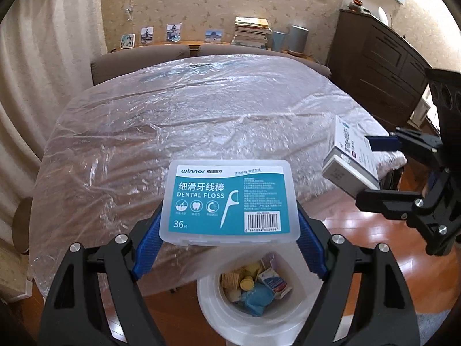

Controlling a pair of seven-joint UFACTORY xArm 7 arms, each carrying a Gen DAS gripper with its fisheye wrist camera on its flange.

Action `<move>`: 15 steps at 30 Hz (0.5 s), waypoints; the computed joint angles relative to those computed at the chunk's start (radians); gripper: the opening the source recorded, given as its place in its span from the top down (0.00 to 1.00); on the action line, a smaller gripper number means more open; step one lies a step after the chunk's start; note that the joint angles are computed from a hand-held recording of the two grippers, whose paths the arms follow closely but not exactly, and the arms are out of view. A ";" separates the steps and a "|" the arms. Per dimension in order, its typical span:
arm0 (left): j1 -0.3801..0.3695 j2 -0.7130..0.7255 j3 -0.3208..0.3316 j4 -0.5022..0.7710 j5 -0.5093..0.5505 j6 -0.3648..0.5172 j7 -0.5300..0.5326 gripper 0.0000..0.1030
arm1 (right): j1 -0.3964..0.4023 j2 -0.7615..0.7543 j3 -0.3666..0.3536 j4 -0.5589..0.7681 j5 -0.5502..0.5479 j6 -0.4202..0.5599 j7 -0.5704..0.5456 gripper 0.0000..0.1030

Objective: Collect trash
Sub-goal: 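Carry the floss box with the left tool while the right tool carries the medicine box over the bucket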

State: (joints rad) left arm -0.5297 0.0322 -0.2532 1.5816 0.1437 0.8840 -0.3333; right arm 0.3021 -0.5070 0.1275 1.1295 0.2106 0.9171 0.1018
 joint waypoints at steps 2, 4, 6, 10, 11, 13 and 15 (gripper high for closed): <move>0.000 -0.020 -0.002 -0.023 -0.015 -0.003 0.010 0.20 | 0.007 -0.010 0.002 -0.006 0.005 0.003 -0.003 0.08; 0.001 -0.040 -0.005 -0.043 -0.028 -0.002 0.021 0.20 | 0.015 -0.023 0.003 -0.012 0.011 0.013 -0.005 0.08; 0.001 -0.055 -0.010 -0.057 -0.033 0.004 0.028 0.20 | 0.019 -0.033 0.005 -0.016 0.014 0.022 -0.005 0.08; 0.000 -0.082 -0.020 -0.088 -0.041 0.019 0.040 0.20 | 0.031 -0.055 0.008 -0.030 0.028 0.040 -0.004 0.08; 0.000 -0.087 -0.022 -0.094 -0.045 0.023 0.042 0.20 | 0.033 -0.063 0.009 -0.036 0.030 0.044 -0.002 0.08; -0.001 -0.097 -0.026 -0.106 -0.050 0.035 0.047 0.20 | 0.037 -0.075 0.007 -0.044 0.036 0.057 0.000 0.08; -0.001 -0.107 -0.031 -0.120 -0.054 0.042 0.046 0.20 | 0.039 -0.090 0.007 -0.056 0.042 0.069 0.005 0.08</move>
